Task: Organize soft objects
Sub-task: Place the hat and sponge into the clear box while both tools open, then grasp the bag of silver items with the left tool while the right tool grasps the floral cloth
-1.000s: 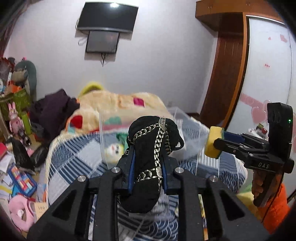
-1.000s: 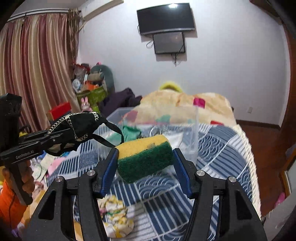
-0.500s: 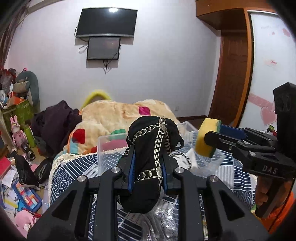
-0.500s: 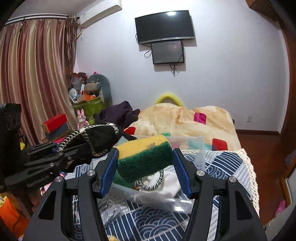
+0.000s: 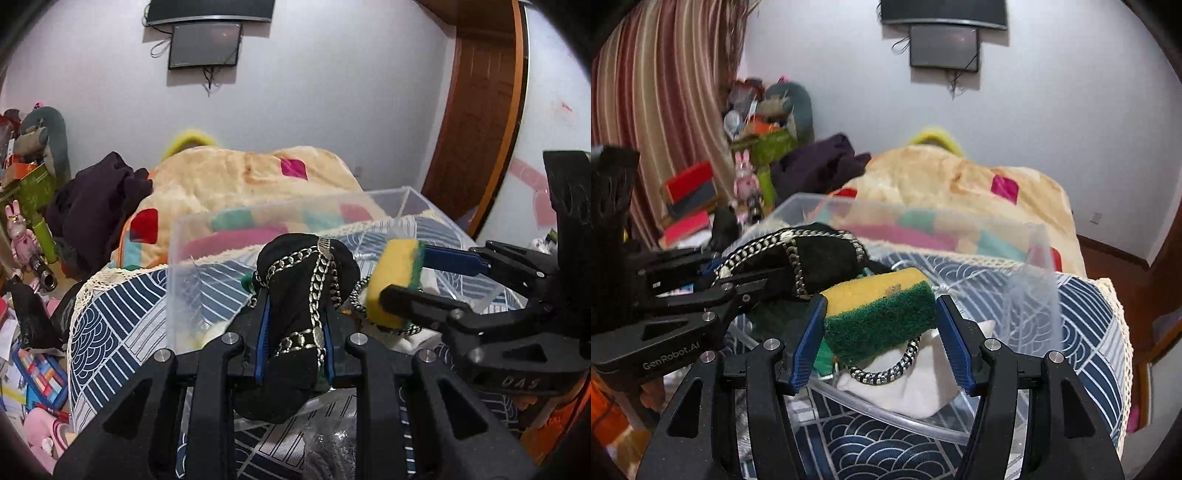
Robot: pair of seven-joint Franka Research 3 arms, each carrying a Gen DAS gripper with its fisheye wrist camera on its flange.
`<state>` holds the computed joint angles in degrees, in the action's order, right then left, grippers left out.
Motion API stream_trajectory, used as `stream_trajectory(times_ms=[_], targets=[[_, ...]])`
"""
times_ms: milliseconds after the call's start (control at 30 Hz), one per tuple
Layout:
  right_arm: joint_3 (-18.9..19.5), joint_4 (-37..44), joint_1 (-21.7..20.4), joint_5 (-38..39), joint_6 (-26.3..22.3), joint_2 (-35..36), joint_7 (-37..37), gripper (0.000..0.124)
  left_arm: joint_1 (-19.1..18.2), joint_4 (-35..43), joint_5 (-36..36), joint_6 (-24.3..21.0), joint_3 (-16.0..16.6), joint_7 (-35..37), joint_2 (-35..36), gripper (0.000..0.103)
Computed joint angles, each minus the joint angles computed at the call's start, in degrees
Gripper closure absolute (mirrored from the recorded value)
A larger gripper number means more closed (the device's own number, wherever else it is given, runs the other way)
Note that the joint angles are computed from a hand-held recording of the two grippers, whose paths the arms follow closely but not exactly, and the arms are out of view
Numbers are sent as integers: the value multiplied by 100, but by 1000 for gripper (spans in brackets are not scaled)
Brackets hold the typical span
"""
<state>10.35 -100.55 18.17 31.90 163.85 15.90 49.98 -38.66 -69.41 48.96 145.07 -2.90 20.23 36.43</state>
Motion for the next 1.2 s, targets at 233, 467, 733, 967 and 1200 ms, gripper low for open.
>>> stream_trajectory(times_ms=[233, 467, 733, 967, 1200], targets=[[-78, -148, 32, -103, 41, -144, 128, 62, 3, -24, -114, -51, -60, 196, -30, 65], [83, -489, -87, 347, 413, -493, -310, 52, 1, -630, 160, 325, -43, -322, -511, 50], [214, -1018, -134, 2099, 578, -1098, -1807, 37, -211, -1368, 1351, 29, -65, -1452, -1229, 20], [-117, -1646, 237, 2778, 444, -1537, -2394, 27, -15, -1885, 1528, -306, -517, -1780, -1467, 6], [-314, -2121, 398, 2609, 23, -1692, -2038, 27, 55, -2250, 1274, -485, -771, -1764, -1531, 6]])
